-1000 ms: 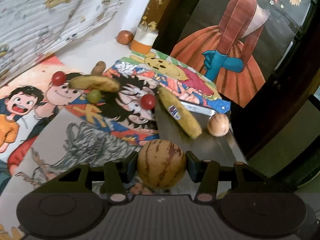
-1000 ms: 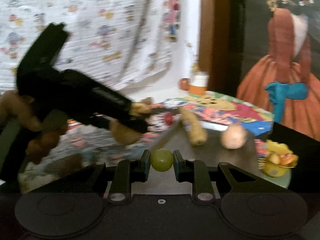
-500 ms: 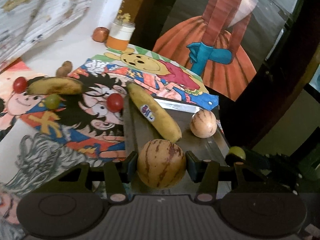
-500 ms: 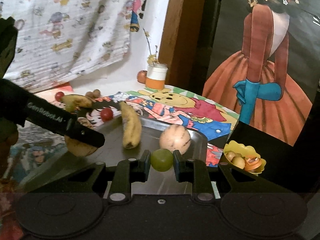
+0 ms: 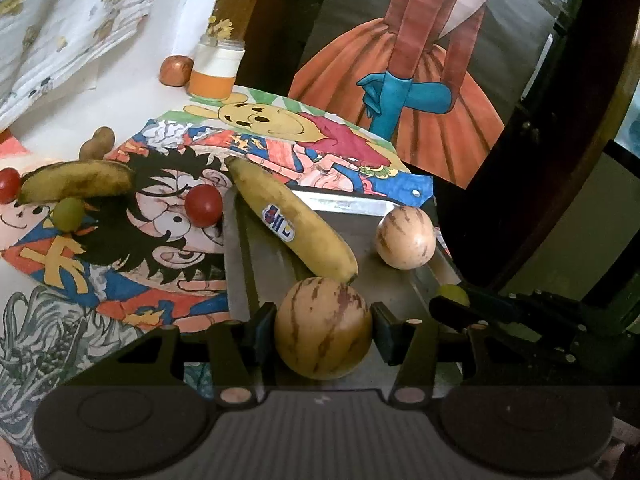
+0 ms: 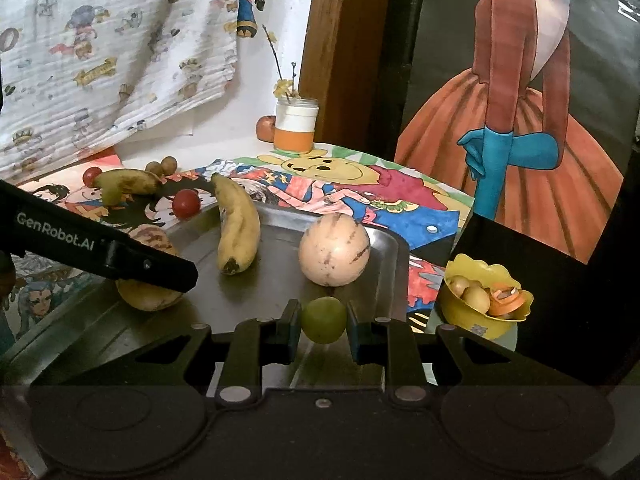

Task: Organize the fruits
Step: 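Set the melon on the tray with left tool while right tool drops the grape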

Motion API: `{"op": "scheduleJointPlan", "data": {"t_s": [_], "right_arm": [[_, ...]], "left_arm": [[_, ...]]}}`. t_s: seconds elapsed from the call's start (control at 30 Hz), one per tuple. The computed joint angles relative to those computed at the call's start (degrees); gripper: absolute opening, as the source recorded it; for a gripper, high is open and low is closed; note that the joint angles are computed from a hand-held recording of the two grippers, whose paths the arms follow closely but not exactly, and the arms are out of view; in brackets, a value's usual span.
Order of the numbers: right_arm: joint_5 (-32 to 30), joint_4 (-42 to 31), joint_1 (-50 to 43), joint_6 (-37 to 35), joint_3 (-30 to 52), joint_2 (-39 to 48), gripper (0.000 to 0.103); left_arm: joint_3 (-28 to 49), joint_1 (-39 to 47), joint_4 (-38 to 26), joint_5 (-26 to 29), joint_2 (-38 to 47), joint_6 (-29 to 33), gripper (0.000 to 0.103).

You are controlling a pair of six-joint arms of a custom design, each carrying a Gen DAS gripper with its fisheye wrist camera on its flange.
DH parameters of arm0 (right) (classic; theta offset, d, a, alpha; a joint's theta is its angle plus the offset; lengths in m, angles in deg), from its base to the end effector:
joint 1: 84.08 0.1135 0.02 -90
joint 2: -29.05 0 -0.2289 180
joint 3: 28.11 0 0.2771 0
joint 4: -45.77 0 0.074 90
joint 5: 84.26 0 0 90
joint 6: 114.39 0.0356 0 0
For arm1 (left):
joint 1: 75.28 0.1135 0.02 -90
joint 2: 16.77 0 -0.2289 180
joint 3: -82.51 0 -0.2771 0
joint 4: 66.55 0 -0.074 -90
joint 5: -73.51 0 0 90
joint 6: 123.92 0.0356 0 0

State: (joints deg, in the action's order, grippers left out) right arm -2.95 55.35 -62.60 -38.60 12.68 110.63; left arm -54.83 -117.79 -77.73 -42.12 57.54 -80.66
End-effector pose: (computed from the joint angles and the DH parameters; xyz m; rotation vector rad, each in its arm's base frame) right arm 0.2676 0.1111 0.1023 -0.7345 1.9860 0.2360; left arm 0.2108 -0.1723 0.1163 -0.3049 2.2297 -0.3242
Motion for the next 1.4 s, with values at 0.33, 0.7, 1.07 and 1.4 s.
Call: {"op": "scheduleJointPlan", "data": {"t_s": [0.33,0.7,1.07,1.4], "right_arm": [[1.8,0.2,0.3,0.2,-0.1,0.2,0.028],[4.0,1.1,1.5,2.6,-7.6,-10.4,0.066],[1.9,-9.9,1.3,8.1,-16.8,-34.6,0.098],[1.7,-32.2,2.7,11.5,-22.4,-62.4,0.102]], "left_arm": [[0.0,0.4,0.0,0.6,-0.2,-0.4,0.055],[-3.4,-3.2,-2.1,-4.2,-7.1,-3.7,0.081],[-3.7,-16.0,-18.5,-22.1,-16.2,-14.6,0.103],[5.3,-30.6,-47.9,-34.8,-9.2,-41.6,0.103]]}}
